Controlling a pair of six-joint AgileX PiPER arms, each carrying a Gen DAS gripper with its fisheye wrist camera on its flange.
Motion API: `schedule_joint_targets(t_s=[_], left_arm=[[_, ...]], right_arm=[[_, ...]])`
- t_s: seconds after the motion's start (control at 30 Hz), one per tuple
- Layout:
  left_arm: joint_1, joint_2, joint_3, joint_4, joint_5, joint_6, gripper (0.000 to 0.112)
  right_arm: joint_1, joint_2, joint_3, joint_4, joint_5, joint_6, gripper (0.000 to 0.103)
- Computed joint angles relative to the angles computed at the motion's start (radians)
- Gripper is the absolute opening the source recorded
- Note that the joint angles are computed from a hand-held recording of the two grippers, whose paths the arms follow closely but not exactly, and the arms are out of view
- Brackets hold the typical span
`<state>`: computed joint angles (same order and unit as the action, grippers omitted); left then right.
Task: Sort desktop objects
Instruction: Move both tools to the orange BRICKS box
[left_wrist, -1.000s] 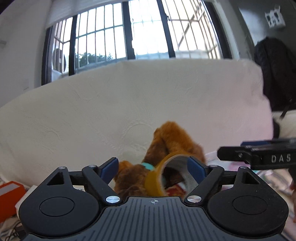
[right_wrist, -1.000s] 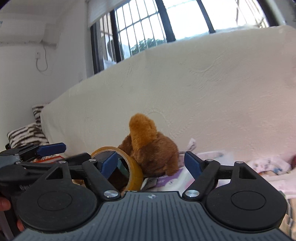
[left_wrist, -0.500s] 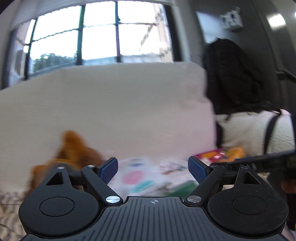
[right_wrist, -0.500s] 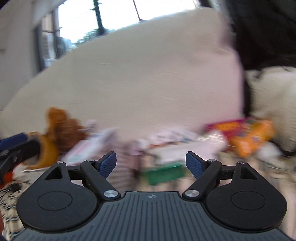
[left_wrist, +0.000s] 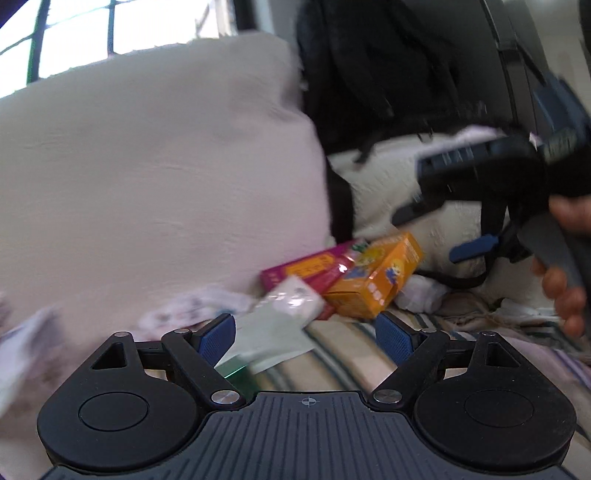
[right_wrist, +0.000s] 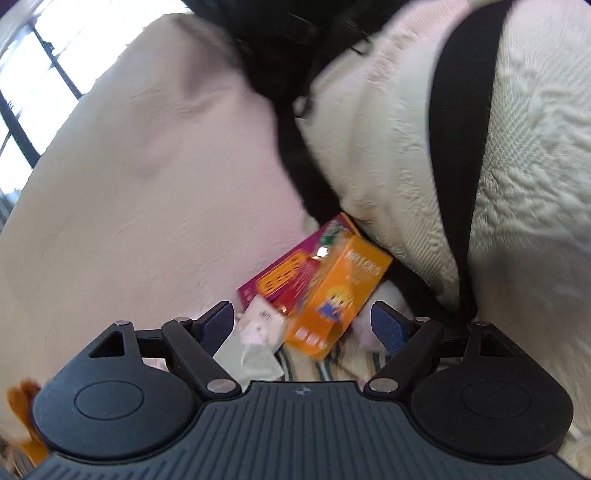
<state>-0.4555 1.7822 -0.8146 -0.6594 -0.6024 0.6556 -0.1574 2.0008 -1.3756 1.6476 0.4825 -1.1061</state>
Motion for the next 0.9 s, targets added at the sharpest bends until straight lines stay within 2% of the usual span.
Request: schedule_joint_targets(t_s=[0.07,0.2,0.27,0.33,0.4,0.47,0.57,0.7,0.8,0.9], left_arm=[[0.01,0.087,-0.091,0.023,0.028,0.008,0.091],[0.029,0.227,-0.283,-0.026,0.135,0.077,0.089],[0.03,0.278,-0.351,-0.059,0.156,0.11,0.089],[0.027,0.311,-0.39,-0.078,0.151,0.136,0.089],[0.032,0.348,-0.443,-0.08,0.169,0.136,0.089],[0.04,0.383,-0.499,-0.048,0.196,0.117,0.089],[0.036,0.443,-0.595,-0.147,0.23,0.259,0.089],[0.044,0.505,-0.689,-0.223,0.279,0.343,0.088],[0.06,0.539,-0.747,-0.251,0.315,0.367,0.089],[0.088,0.563,-0.8,-0.302,0.376,0.393,0.087]], right_arm=[[-0.006,0.045,-0.075,-0.109,0.006,0.141,0.083],[0.018,0.082,-0.165,-0.278,-0.004,0.3,0.083],[0.017,0.084,-0.168,-0.267,0.014,0.328,0.083],[0.007,0.07,-0.135,-0.18,0.05,0.288,0.083],[0.005,0.05,-0.1,-0.099,0.028,0.252,0.083],[0.012,0.058,-0.122,-0.166,-0.012,0.335,0.083],[0.021,0.071,-0.143,-0.25,-0.036,0.462,0.083],[0.053,0.094,-0.159,-0.236,-0.106,0.44,0.083],[0.072,0.139,-0.219,-0.28,-0.118,0.496,0.086],[0.082,0.192,-0.271,-0.248,-0.128,0.488,0.087]])
